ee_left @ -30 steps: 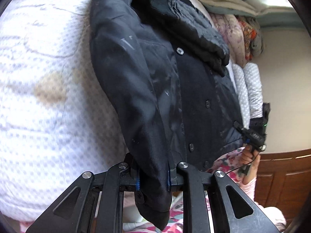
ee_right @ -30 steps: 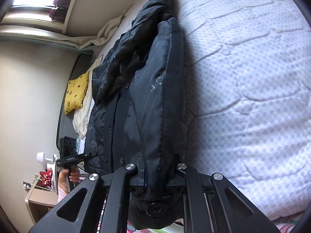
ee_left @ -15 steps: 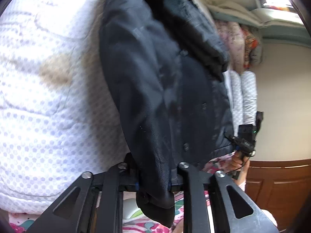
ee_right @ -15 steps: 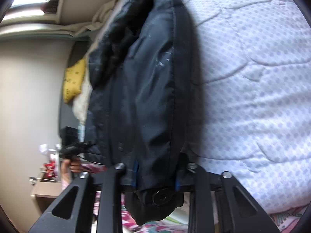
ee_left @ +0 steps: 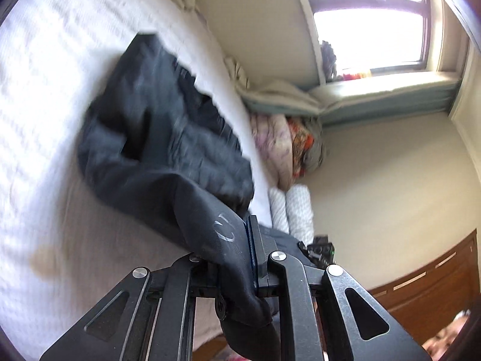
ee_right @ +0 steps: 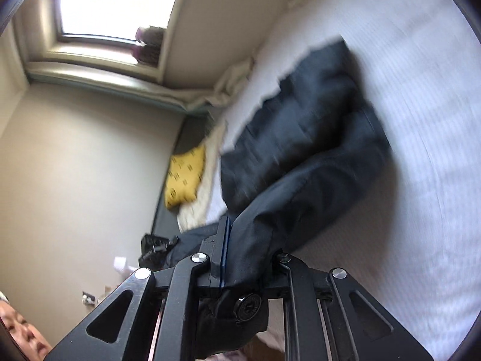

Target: Fold large clothes

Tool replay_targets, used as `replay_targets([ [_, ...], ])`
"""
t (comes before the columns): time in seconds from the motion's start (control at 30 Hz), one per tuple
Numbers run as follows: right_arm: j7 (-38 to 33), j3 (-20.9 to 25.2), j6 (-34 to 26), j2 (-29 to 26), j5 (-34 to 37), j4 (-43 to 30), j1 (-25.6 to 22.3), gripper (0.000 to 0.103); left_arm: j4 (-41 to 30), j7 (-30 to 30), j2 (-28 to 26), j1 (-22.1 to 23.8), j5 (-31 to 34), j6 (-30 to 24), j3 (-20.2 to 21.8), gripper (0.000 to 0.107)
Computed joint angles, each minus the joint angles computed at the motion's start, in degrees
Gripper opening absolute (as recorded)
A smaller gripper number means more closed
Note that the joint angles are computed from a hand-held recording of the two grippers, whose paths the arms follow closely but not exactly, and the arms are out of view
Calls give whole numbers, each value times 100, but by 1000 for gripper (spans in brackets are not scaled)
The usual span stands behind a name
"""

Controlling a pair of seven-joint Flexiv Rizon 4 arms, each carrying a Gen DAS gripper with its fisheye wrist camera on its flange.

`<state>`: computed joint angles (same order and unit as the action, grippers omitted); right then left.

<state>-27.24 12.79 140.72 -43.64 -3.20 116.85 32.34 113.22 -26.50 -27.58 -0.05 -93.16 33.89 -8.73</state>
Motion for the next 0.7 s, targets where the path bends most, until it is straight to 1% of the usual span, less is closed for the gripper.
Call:
replay_targets([
  [0.13, -1, -238, -460, 33, 88, -567, -55, 9, -605, -364, -324, -113, -135, 440, -137, 16],
  [0.23, 90, -313, -674, -154, 90, -1007, -182, 9, -1174, -785, -705, -233, -172, 992, -293, 16],
  [0.27, 111, -369, -818, -218, 102, -1179, -199, 9, -1270, -832, -799, -210, -153, 1066, -331, 16],
  [0.4, 210, -520, -1398, -483, 127, -1805, -242, 9, -1993, -1323, -1379, -227, 177, 1563, -536, 16],
  [0.5, 313, -526, -1707, -713, 28, -2169, -375, 9, -2496, -1695, -1831, -115, 452, 1779, -736, 16],
  [0.6, 406, -563, -1978, -973, -64, -2543, -482, 10, -2823, -1797, -2166, 21, 505, 1932, -995, 17],
  [0.67, 468, -551, -2091, -1149, -128, -2769, -545, 11, -3006, -1805, -2371, 100, 538, 1973, -1141, 21],
  [0.7, 499, -526, -2132, -1221, -171, -2852, -583, 12, -3084, -1869, -2452, 113, 622, 2017, -1169, 21],
])
